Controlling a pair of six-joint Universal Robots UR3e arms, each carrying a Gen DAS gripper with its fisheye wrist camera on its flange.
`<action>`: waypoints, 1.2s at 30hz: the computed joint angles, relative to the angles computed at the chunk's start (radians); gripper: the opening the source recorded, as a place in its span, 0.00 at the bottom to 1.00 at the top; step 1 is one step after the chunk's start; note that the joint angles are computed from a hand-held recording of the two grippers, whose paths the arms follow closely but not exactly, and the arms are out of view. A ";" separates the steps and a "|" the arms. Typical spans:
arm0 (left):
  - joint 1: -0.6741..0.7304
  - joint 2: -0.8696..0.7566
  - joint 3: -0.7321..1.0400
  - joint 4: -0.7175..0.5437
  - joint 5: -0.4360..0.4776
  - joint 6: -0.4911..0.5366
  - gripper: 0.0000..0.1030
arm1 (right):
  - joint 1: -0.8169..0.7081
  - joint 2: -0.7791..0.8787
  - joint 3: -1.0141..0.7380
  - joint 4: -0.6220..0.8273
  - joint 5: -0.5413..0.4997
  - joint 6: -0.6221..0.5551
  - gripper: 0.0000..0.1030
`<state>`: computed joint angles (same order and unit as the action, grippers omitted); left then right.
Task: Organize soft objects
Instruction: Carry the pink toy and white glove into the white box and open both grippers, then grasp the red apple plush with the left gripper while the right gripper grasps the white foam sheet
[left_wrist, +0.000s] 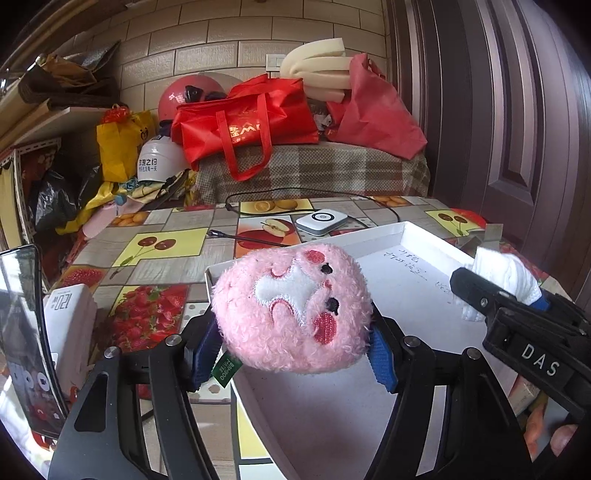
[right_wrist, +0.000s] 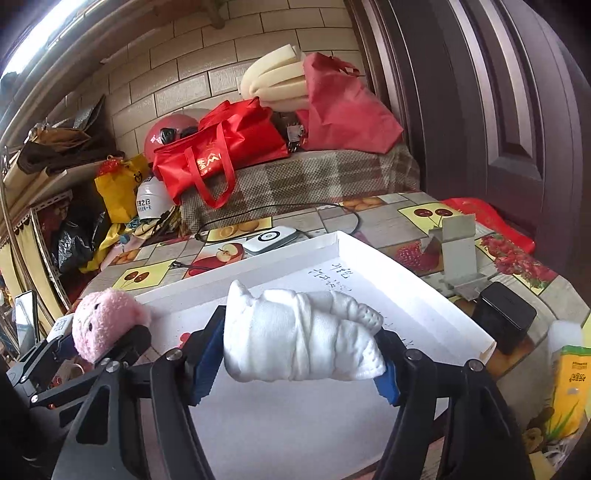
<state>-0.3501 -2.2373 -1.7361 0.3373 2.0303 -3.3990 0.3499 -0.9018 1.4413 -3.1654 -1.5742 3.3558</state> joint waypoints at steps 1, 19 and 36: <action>0.000 0.003 -0.007 0.014 0.005 -0.005 0.69 | -0.004 0.006 -0.003 0.004 0.012 -0.004 0.80; 0.003 0.069 -0.109 0.110 0.044 -0.074 1.00 | -0.024 -0.042 0.118 -0.181 0.034 0.077 1.00; -0.067 0.124 -0.165 0.186 -0.010 -0.009 1.00 | -0.215 -0.518 0.496 -0.258 0.328 0.130 1.00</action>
